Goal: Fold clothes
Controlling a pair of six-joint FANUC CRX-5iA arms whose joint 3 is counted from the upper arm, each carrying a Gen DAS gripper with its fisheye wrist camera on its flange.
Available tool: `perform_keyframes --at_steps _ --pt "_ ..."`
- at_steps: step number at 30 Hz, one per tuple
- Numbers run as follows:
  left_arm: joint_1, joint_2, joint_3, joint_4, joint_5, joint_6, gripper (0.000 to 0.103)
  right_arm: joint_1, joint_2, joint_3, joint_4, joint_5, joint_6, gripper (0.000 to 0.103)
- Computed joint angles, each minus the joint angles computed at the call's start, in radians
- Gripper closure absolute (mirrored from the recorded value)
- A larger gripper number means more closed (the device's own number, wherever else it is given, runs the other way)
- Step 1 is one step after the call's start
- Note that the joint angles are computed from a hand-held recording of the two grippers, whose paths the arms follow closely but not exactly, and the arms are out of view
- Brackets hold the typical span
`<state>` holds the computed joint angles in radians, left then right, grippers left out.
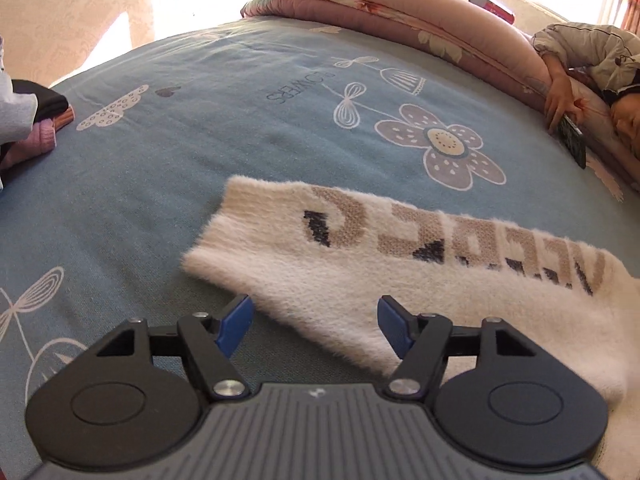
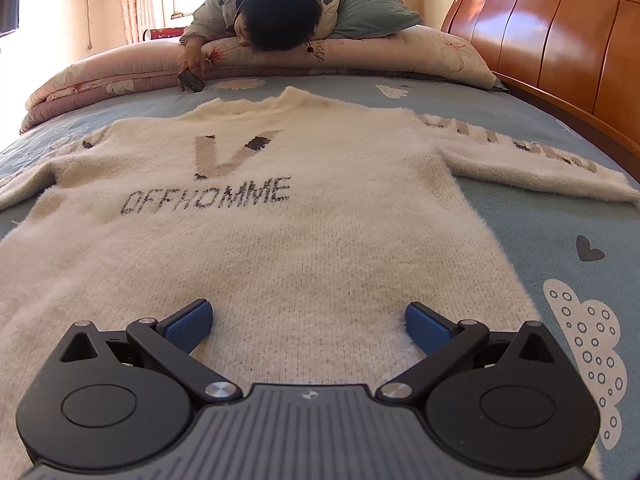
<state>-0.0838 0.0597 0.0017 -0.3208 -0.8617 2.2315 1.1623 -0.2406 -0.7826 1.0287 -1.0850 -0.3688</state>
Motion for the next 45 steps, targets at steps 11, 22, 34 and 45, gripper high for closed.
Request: perform_keyframes --at_steps 11,22,34,45 --pt "-0.181 0.18 0.139 0.304 0.122 -0.437 0.03 0.002 -0.01 0.0 -0.012 0.007 0.022 0.0" --pt "-0.283 0.216 0.163 0.008 0.105 -0.339 0.02 0.005 -0.028 0.0 -0.03 0.018 0.046 0.0" --pt "-0.232 0.366 0.312 0.338 0.218 -0.477 0.023 0.009 -0.03 -0.008 -0.022 0.016 0.042 0.0" --pt "-0.225 0.593 0.611 0.268 0.079 -0.32 0.013 0.001 -0.05 -0.02 -0.021 0.041 0.063 0.0"
